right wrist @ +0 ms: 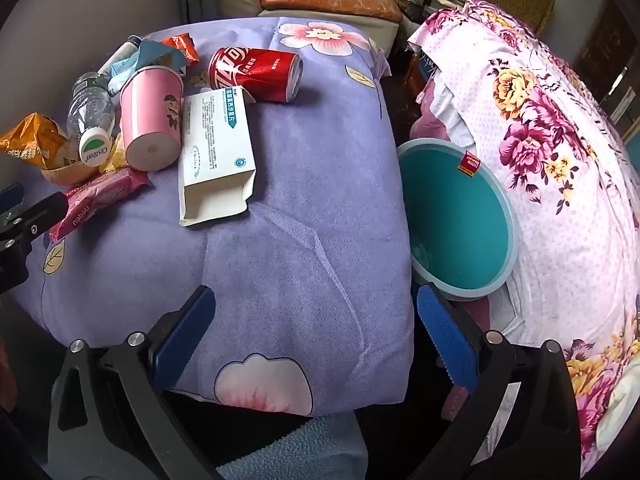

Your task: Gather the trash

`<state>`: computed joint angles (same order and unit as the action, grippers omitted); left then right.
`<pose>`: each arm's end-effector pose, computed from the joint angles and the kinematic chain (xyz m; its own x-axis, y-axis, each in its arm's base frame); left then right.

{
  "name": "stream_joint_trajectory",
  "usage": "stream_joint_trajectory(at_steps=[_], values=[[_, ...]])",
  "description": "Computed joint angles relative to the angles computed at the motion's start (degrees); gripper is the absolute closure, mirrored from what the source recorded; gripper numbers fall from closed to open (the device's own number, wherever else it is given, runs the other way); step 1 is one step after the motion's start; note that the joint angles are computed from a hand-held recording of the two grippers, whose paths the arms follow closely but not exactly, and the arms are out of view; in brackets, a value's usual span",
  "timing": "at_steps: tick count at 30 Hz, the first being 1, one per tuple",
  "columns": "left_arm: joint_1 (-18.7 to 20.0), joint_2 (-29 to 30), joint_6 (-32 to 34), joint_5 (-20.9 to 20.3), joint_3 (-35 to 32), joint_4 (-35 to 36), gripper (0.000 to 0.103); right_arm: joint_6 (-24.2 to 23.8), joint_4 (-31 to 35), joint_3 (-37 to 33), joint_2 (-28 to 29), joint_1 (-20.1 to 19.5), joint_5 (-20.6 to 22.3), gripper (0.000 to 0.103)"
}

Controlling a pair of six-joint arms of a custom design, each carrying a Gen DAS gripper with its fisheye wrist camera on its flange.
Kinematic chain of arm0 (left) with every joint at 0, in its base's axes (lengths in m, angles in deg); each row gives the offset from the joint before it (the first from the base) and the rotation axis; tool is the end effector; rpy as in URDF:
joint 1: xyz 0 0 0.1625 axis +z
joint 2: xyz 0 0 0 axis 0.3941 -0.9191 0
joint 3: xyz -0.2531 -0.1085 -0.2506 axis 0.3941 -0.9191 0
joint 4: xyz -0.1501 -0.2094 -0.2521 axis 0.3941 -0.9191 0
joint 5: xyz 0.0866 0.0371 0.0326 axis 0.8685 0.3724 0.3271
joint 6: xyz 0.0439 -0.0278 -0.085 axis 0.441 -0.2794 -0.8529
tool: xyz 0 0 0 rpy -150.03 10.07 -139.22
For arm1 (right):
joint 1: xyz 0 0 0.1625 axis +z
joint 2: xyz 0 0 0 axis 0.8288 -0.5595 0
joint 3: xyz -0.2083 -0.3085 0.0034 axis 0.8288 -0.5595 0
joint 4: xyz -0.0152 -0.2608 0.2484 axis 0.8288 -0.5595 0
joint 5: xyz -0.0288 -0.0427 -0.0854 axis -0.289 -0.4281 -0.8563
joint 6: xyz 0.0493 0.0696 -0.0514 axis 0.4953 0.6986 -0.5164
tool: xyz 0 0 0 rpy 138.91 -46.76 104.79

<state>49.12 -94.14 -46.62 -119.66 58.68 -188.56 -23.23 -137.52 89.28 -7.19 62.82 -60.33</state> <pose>-0.0254 -0.7064 0.3457 -0.6677 0.3716 -0.6451 0.6010 0.7804 -0.1725 0.3994 -0.6275 -0.0328 -0.6246 0.2736 0.7315 -0.1429 0.8807 -0.4515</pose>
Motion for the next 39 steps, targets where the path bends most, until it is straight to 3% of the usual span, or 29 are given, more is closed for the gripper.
stream_joint_trajectory(at_steps=[9, 12, 39], values=[[0.5, 1.5, -0.3, -0.6, -4.6, 2.7, 0.004, 1.8, -1.3, 2.3, -1.8, -0.7, 1.9, 0.006], [0.0, 0.4, 0.3, 0.5, -2.0, 0.3, 0.004, 2.1, -1.1, 2.3, -1.8, -0.7, 1.9, 0.006], [0.0, 1.0, 0.3, 1.0, -4.1, 0.3, 0.004, 1.7, 2.1, -2.9, -0.4, -0.9, 1.8, 0.006]])
